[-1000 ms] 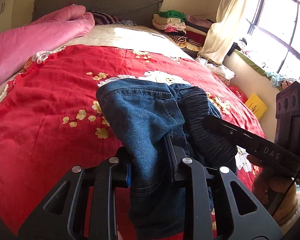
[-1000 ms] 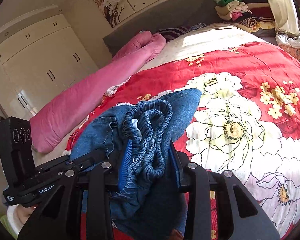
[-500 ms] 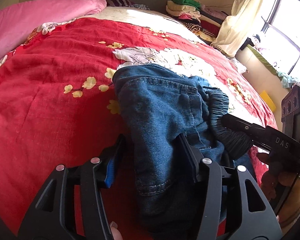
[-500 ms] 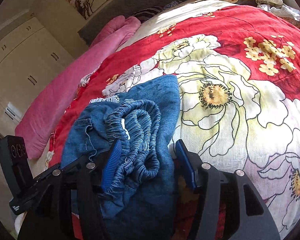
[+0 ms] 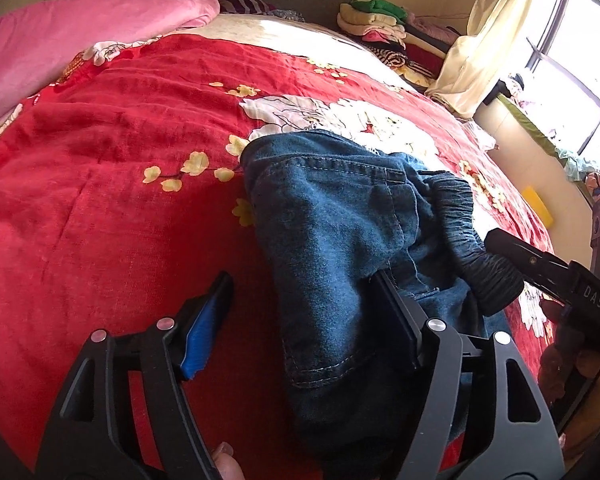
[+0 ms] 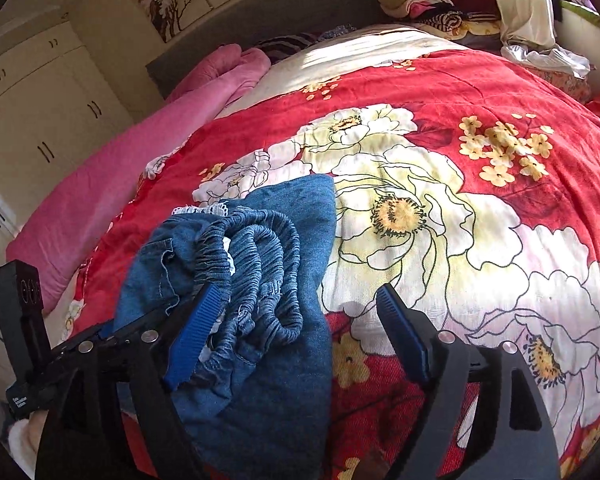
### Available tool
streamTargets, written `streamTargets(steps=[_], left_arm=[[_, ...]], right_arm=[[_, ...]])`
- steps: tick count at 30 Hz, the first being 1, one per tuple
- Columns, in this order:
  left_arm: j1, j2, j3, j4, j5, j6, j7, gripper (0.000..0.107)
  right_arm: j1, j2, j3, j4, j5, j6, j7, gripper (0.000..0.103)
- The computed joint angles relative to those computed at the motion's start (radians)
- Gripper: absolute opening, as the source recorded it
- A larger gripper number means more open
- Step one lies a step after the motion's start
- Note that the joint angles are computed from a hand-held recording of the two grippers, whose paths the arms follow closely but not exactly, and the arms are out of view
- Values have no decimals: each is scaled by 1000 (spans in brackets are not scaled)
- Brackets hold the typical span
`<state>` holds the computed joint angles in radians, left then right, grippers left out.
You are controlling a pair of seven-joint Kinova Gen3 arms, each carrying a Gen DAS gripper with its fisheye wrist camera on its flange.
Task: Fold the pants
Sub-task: 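Release the folded pants with both grippers and pull back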
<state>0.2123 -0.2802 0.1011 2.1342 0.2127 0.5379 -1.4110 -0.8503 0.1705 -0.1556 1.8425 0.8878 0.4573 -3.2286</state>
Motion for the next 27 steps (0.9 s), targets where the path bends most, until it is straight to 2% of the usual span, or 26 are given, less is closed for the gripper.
streamTargets(steps=[10,27], left_arm=[[-26,-73,26,-7,-44,49,44,76],[-74,-228,91,-45,-132,164,127,93]], right_arm=[[-24,-47,-56,4,103,113,-90,92],[-49,-120,-186,9,196,315,-187,98]])
